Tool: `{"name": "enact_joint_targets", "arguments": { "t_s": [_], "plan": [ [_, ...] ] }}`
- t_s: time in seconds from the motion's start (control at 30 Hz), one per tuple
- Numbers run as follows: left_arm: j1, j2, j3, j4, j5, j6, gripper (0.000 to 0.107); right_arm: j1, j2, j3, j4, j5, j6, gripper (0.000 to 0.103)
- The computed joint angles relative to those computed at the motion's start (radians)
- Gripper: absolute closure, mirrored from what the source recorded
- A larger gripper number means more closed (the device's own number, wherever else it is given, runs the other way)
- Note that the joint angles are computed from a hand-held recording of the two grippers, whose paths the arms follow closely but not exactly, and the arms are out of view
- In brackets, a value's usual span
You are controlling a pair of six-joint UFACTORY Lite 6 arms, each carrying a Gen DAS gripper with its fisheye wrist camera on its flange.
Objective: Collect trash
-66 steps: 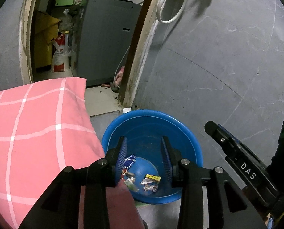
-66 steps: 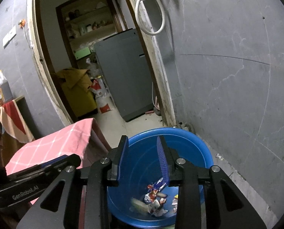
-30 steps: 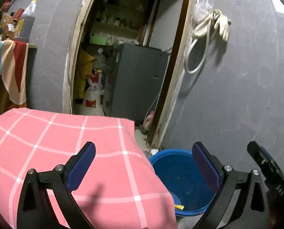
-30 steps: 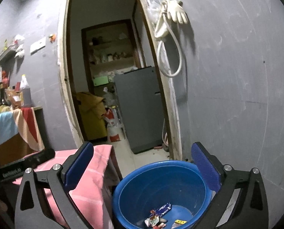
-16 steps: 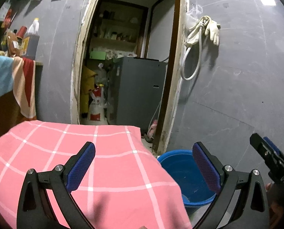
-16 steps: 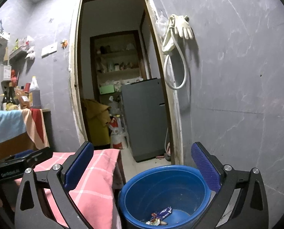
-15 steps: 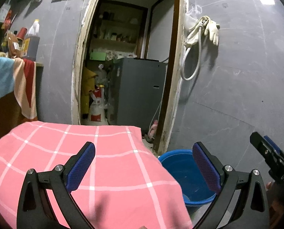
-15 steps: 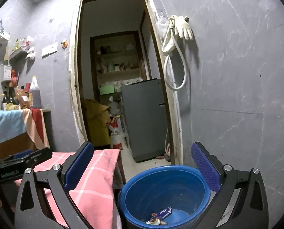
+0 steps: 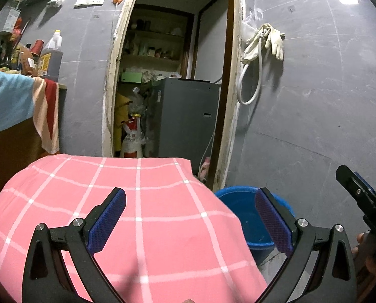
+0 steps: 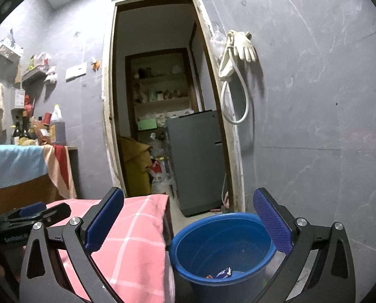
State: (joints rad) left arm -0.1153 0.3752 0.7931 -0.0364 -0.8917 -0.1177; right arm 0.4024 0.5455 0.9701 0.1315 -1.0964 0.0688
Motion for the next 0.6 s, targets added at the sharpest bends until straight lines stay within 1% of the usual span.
{"name": "enact_joint_targets", "arguments": {
  "t_s": [0.3, 0.6],
  "plan": [
    [0.005, -0.099, -0.176, -0.022, -0.094, 0.014, 0.007, 0.042, -0.047, -0.108, 0.029, -0.063, 0.024, 0.0],
    [0.013, -0.171, -0.324, -0.045, -0.184, 0.018, 0.007, 0.128, -0.088, -0.203, 0.112, -0.113, 0.007, 0.0]
  ]
}}
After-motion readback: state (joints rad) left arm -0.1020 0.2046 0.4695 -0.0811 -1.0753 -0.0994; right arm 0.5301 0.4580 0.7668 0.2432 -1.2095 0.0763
